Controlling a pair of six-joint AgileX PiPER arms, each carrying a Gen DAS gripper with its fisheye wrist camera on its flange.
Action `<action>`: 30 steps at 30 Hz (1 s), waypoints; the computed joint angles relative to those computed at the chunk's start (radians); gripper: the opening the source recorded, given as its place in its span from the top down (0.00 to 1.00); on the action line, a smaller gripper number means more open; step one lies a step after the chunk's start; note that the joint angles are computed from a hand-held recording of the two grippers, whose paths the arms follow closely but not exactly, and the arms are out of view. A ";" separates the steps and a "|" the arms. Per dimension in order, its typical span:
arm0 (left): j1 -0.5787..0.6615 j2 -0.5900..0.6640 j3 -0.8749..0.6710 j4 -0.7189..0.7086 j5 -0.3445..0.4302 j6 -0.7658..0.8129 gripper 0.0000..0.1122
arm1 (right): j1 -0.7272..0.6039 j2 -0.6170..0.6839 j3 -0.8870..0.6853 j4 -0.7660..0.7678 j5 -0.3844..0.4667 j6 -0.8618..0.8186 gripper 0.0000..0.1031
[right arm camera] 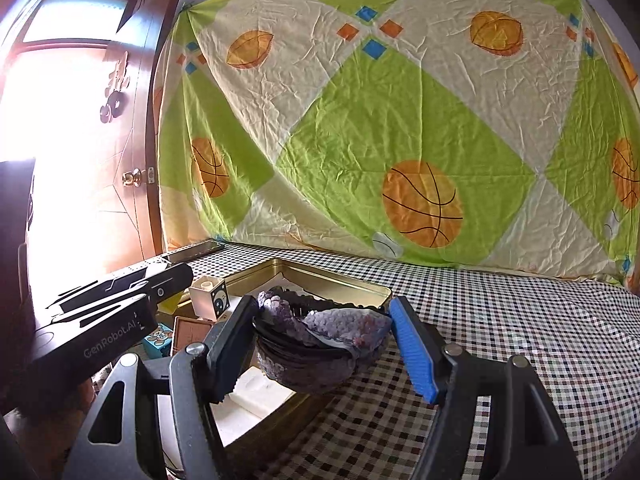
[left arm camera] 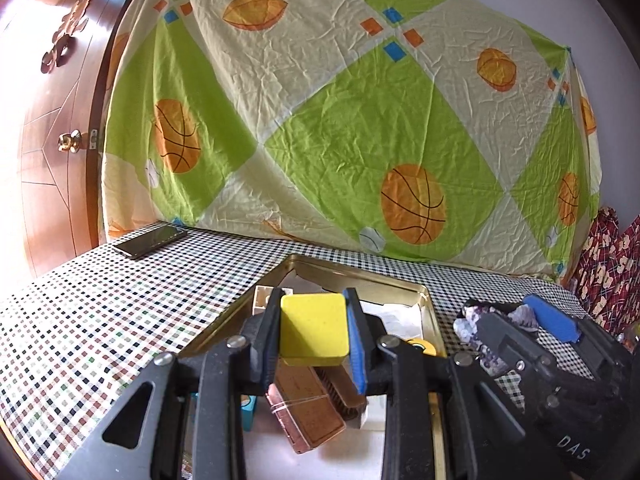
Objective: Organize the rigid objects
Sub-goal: 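Lower yellow cube into the tin and open left gripper, then lower grey pouch into the tin and open right gripper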
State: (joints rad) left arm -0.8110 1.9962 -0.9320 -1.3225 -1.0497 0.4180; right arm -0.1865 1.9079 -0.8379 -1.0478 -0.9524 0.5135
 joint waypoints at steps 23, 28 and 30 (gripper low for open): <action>0.125 -0.034 0.020 -0.027 0.143 0.087 0.75 | 0.177 0.070 -0.226 -0.198 0.235 0.292 0.32; 0.136 -0.036 0.019 -0.034 0.159 0.099 0.75 | 0.212 0.085 -0.279 -0.249 0.289 0.362 0.32; 0.140 -0.036 0.018 -0.036 0.160 0.104 0.75 | 0.222 0.099 -0.318 -0.332 0.298 0.445 0.32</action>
